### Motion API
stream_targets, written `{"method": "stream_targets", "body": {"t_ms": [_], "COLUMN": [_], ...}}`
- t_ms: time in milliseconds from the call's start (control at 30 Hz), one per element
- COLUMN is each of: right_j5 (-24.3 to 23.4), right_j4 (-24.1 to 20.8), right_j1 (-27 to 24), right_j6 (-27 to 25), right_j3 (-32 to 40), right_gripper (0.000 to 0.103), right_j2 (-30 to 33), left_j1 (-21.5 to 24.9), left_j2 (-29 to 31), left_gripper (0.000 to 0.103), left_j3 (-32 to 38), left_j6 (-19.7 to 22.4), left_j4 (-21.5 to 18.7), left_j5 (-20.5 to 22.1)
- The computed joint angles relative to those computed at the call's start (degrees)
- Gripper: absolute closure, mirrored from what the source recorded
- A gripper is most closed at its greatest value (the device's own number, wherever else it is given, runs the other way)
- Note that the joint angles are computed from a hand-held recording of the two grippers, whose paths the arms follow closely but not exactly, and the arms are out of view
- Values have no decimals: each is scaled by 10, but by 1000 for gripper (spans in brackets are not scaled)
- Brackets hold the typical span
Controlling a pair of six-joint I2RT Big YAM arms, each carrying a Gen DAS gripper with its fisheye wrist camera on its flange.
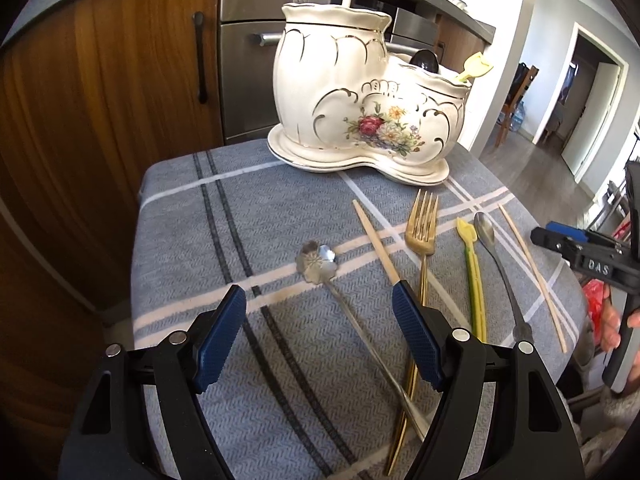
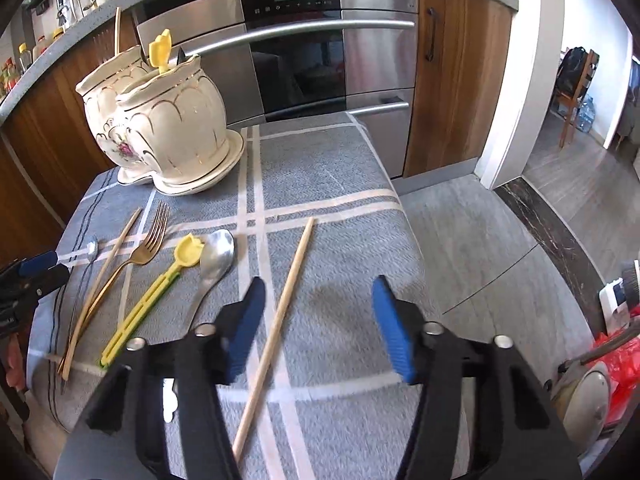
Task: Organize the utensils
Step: 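Grasp a wooden chopstick with the right tool while the left tool grasps a flower-handled spoon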
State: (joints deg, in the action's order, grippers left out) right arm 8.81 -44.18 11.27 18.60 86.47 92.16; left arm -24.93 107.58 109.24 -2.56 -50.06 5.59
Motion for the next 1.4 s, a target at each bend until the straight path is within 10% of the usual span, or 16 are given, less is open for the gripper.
{"method": "stream_targets", "body": {"t_ms": [700,1400], "right_j5": [-9,-33], "right_j4": [-63,-14], "right_j1": [-2,-10], "right_j6": [-7,5], "right_j3": [97,55], "right_gripper": [95,98], "right_j2": [77,45], "left_j1": [3,12], "left_j2": [44,73], "left_gripper": [37,65], "left_j3": [52,99], "left_j6": [5,6], "left_j4": [-26,-40], "left_j5": [28,33]}}
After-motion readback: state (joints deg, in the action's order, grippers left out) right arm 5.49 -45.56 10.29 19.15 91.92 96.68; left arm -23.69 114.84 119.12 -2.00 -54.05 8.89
